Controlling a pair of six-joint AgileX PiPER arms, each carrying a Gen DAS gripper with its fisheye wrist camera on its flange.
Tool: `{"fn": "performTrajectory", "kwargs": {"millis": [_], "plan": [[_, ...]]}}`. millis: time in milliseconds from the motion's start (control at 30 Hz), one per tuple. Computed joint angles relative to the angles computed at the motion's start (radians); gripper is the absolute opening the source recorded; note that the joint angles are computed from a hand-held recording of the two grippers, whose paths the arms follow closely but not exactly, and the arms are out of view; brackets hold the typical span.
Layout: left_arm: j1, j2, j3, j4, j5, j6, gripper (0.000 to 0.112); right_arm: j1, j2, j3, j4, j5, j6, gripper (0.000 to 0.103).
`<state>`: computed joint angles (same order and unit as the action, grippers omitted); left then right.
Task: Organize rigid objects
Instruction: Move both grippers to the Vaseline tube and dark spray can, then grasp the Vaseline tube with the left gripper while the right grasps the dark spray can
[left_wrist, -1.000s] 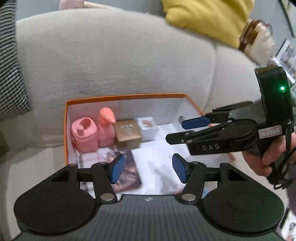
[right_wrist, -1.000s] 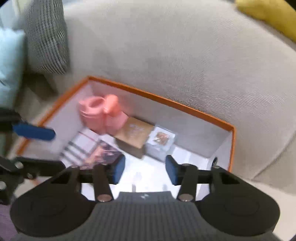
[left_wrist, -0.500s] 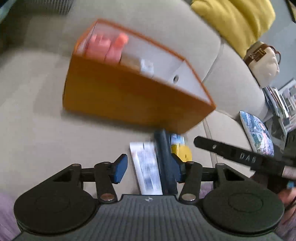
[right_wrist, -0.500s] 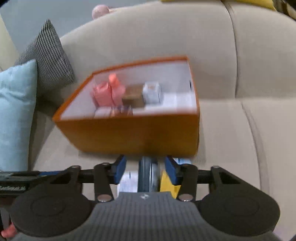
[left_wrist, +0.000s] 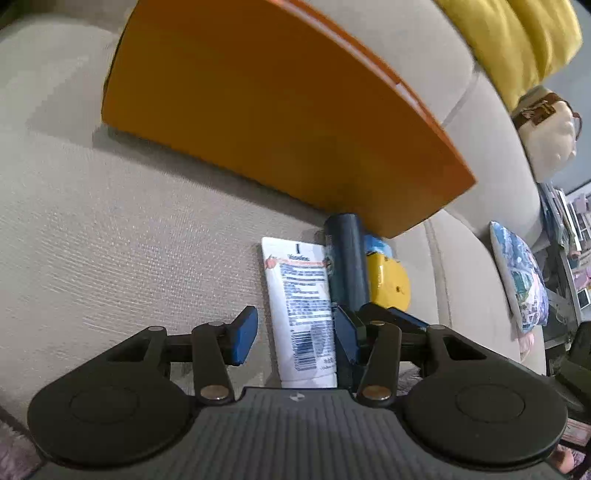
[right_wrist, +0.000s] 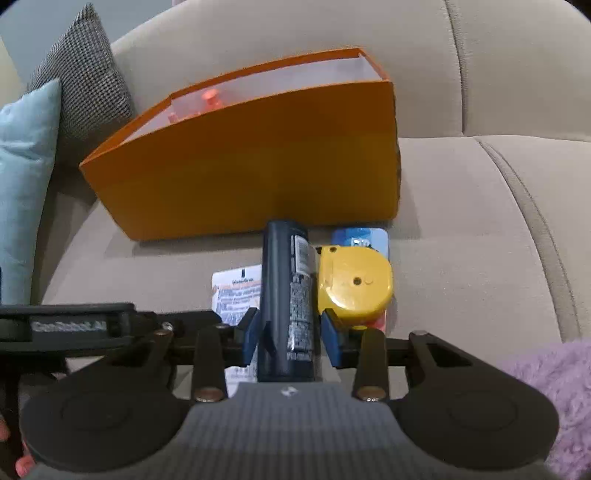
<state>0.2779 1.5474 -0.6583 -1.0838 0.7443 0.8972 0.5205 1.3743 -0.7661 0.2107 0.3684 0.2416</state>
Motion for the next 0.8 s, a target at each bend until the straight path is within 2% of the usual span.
{"fn": "performTrajectory", "kwargs": {"millis": [33, 100, 233, 433, 533, 667, 767, 800], "plan": [[-0.007, 0.017, -0.006, 0.007, -0.006, -0.017, 0.054, -0.01, -0.001, 0.008, 0.05, -0.005, -0.055, 0.038], [-0.014, 0.038, -0.007, 0.004, -0.018, -0.02, 0.052, -0.011, 0.014, -0.005, 0.049, 0.01, -0.065, 0.033], [-0.028, 0.047, 0.003, -0.034, -0.04, 0.034, 0.052, -0.036, 0.029, -0.019, 0.137, 0.021, -0.155, 0.033], [-0.025, 0.084, 0.008, -0.117, -0.034, 0.09, 0.052, -0.077, 0.039, -0.025, 0.258, 0.042, -0.261, 0.034], [-0.039, 0.079, 0.021, -0.154, -0.054, 0.117, 0.046, -0.087, 0.038, -0.023, 0.293, 0.047, -0.291, 0.034], [-0.037, 0.055, 0.039, -0.187, -0.064, 0.143, 0.028, -0.074, 0.032, -0.02, 0.261, 0.04, -0.266, 0.035], [-0.026, 0.011, 0.039, -0.109, -0.072, 0.087, 0.025, -0.064, 0.03, -0.021, 0.275, 0.042, -0.308, 0.032], [-0.012, -0.008, 0.036, -0.062, -0.075, 0.06, 0.025, -0.059, 0.027, -0.021, 0.293, 0.041, -0.334, 0.025]]}}
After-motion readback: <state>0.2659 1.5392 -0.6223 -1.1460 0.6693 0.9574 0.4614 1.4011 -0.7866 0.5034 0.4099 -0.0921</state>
